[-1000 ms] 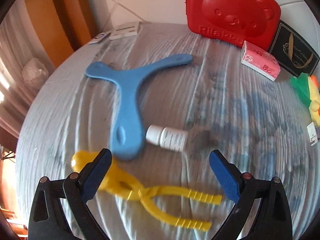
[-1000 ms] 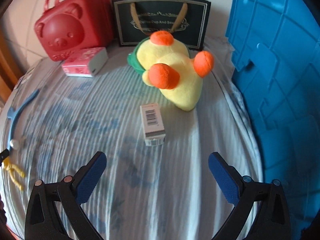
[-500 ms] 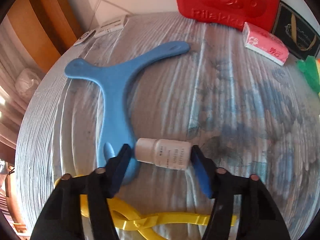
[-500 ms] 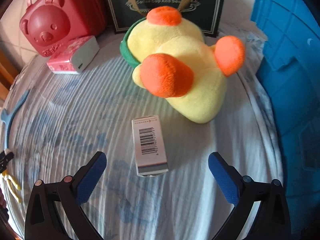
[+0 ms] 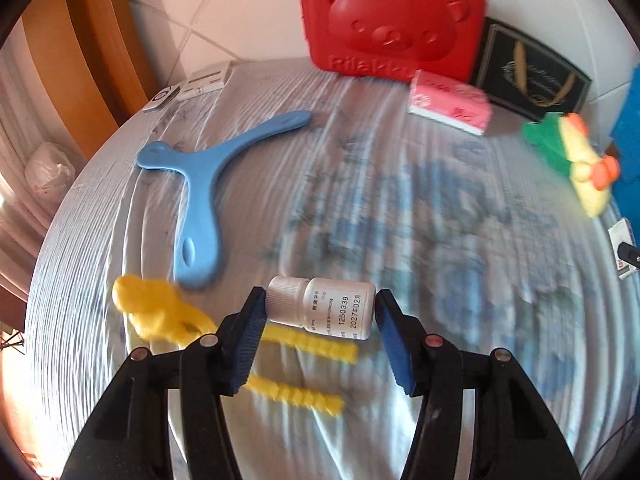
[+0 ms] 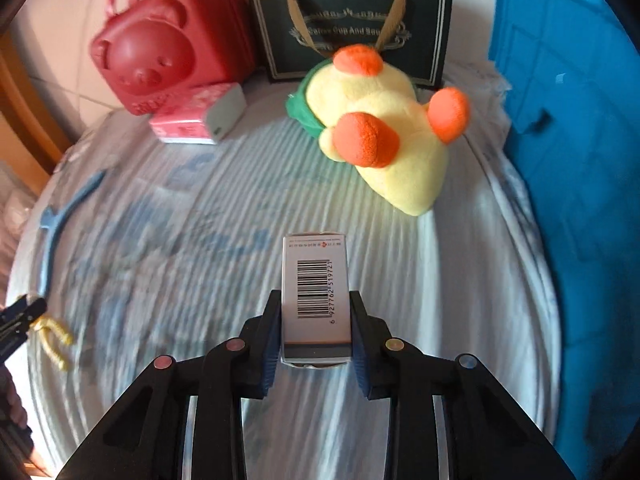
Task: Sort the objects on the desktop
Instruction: 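Carry vial in left tool and barcode box in right tool into crate, release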
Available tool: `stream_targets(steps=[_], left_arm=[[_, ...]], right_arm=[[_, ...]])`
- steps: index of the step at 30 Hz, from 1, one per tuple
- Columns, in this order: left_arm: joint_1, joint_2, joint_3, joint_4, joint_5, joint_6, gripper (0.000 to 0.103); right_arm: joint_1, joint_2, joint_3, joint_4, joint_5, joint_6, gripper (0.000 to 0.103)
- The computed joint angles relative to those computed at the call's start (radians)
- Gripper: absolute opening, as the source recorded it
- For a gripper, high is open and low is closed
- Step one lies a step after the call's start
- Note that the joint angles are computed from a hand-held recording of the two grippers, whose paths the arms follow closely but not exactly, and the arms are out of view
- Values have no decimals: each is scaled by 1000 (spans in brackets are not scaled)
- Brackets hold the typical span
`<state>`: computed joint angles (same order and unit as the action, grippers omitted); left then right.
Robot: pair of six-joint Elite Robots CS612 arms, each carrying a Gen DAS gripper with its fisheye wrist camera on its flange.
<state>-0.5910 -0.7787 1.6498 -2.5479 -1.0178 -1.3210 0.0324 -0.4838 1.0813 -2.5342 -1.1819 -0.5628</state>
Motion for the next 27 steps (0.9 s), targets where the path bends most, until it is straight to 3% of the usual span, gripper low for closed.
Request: stream_targets(steps=[5, 10, 15, 21, 27], left_arm=[[-74, -33, 4, 40, 76, -5, 54], [-129, -58, 2, 14, 147, 72, 54], [-165, -56, -49, 14, 265, 152, 54], [-187, -20, -136, -150, 328, 366, 54], [-206, 60, -302, -377, 349, 669, 54]], right_arm=[[-37, -121, 191, -137, 91, -46, 30], [-79, -215, 326, -299, 167, -51, 30], [-133, -291, 426, -467, 242, 6, 30], [-197, -351, 503, -652, 309, 89, 30], [-261, -378, 522, -774, 340, 195, 30]])
